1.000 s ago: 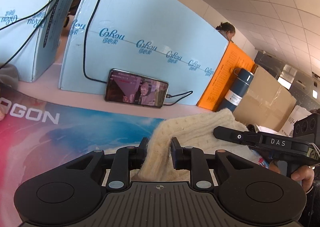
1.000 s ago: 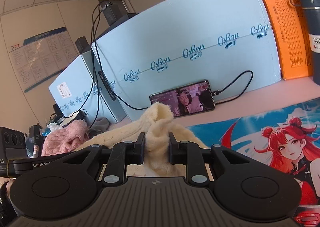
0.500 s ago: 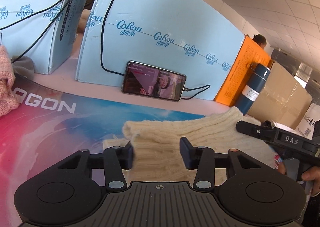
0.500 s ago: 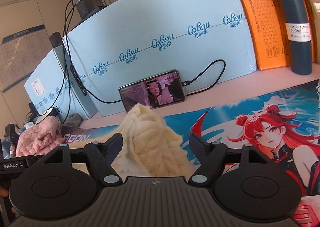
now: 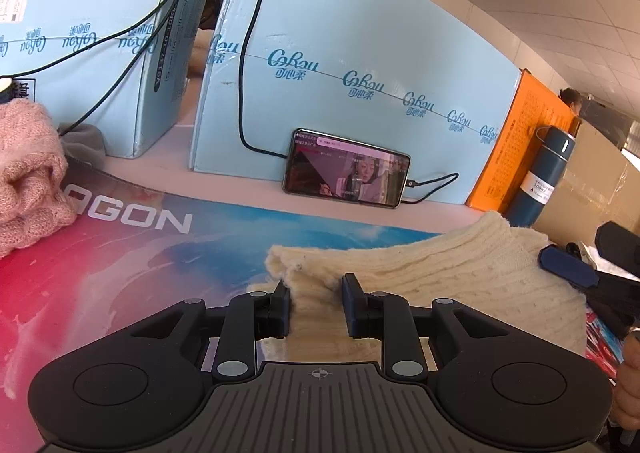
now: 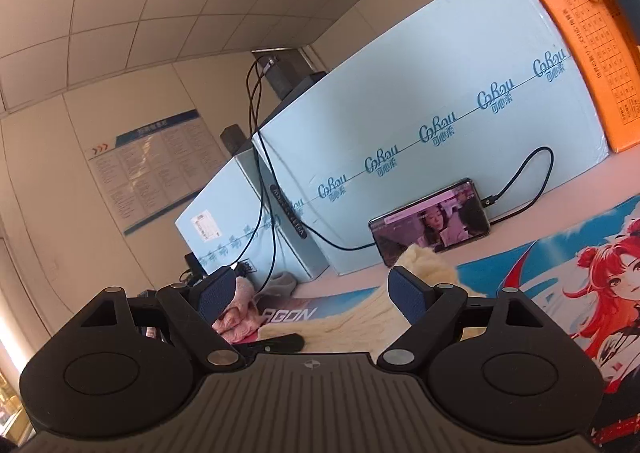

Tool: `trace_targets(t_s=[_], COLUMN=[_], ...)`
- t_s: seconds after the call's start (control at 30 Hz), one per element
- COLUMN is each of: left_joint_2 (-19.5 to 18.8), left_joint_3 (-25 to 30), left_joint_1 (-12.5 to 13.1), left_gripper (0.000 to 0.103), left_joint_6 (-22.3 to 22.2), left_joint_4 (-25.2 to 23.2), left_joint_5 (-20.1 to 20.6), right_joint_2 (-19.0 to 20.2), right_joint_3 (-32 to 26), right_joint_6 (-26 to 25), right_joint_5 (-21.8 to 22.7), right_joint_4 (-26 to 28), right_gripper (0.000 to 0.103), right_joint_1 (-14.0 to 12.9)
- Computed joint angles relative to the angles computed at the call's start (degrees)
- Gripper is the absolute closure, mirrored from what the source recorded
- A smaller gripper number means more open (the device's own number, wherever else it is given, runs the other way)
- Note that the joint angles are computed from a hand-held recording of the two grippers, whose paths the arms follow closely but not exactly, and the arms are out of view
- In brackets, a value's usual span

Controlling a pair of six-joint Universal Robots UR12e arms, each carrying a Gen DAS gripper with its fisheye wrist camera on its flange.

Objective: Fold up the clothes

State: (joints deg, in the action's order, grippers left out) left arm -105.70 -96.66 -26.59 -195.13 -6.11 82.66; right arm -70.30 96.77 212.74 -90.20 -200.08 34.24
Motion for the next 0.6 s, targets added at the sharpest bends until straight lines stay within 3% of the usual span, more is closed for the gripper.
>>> trace_targets(t_s=[0.1, 0.17, 0.33, 0.37, 0.5, 0.6], left_joint_2=[0.2, 0.2, 0.2, 0.2, 0.3, 0.4], left_joint_3=[-0.3, -0.4, -0.4, -0.5, -0.8, -1.1], left_joint_1=[0.0, 0.0, 0.0, 0.1, 0.4, 1.0], left_gripper=[0.079, 0.079, 0.076, 0.069, 0.026, 0.017], left_joint_6=[-0.5, -0.4, -1.0, -1.5, -5.0, -8.2], left_joint_4=[0.6, 0.8, 0.7, 0.9, 2.0, 3.0], left_joint_5=[0.4, 0.1, 0.0, -0.5, 0.2, -0.5], right_joint_2=[-0.4, -0.6, -0.6, -0.7, -0.6, -0.5], right_joint_3=[-0.9, -1.3, -1.0, -0.9, -1.2, -1.2], right_joint_6=[-0.2, 2.3, 7.1, 7.1, 6.9, 7.3], right_joint_5=[-2.3, -3.0, -2.2, -2.2, -2.4, -2.3], right_joint_4=[7.6, 11.9, 14.9, 15.3, 17.0, 17.0], right_gripper=[0.02, 0.02, 0.02, 0.02, 0.02, 0.02], right_joint_1=[0.6, 0.5, -0.2, -0.2, -0.3, -0.4])
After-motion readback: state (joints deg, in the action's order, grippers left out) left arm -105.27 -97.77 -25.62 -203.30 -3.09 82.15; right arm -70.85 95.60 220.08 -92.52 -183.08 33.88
